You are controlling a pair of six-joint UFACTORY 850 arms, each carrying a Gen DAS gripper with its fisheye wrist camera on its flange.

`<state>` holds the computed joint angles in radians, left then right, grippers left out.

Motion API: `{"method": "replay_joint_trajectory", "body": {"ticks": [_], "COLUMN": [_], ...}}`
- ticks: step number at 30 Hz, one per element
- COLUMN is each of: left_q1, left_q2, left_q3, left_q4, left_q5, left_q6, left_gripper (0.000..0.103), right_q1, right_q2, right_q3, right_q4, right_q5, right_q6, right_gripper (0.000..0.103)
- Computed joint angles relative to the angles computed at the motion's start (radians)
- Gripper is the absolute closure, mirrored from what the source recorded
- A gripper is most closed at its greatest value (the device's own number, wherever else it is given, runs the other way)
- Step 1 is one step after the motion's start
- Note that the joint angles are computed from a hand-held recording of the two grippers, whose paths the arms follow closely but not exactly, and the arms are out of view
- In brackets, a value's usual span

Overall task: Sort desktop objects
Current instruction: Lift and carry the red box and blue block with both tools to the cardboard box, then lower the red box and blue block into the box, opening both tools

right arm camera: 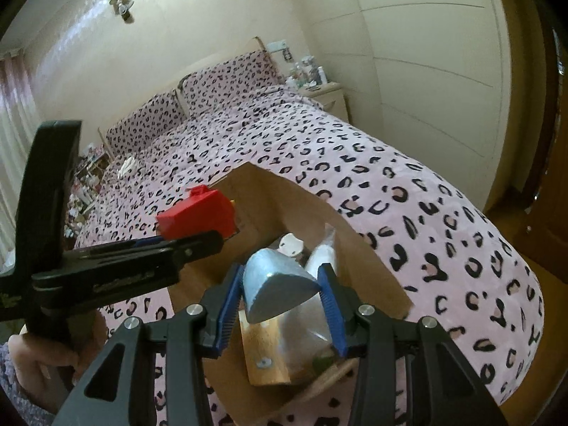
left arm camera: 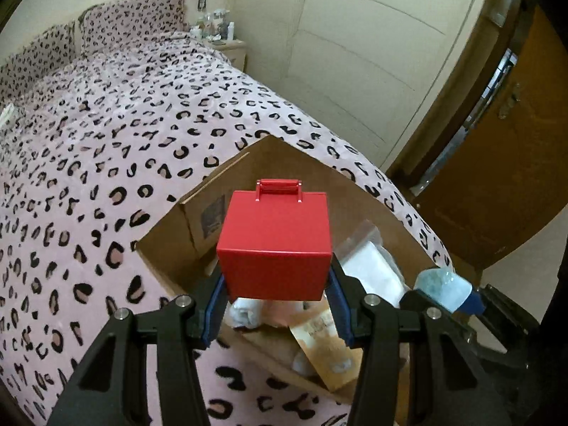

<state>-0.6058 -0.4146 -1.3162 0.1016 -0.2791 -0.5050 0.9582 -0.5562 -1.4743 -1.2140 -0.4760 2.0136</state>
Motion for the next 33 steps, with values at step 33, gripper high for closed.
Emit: {"method": "replay_joint_trajectory", "body": {"ticks": [33], "left_q1": [0.007], "left_q2": [-0.006], "left_q3": [0.023], "left_q4": [0.352], "left_q5": [0.045], "left_q6": [-0.292], "left_gripper": [0.018], "right_q1": [-0.066], "right_q2": [-0.099], "right_q3": [-0.112], "right_q4": [0.374], "right_q5": [0.078], "right_q6": [-0.395], "right_gripper": [0.056]}}
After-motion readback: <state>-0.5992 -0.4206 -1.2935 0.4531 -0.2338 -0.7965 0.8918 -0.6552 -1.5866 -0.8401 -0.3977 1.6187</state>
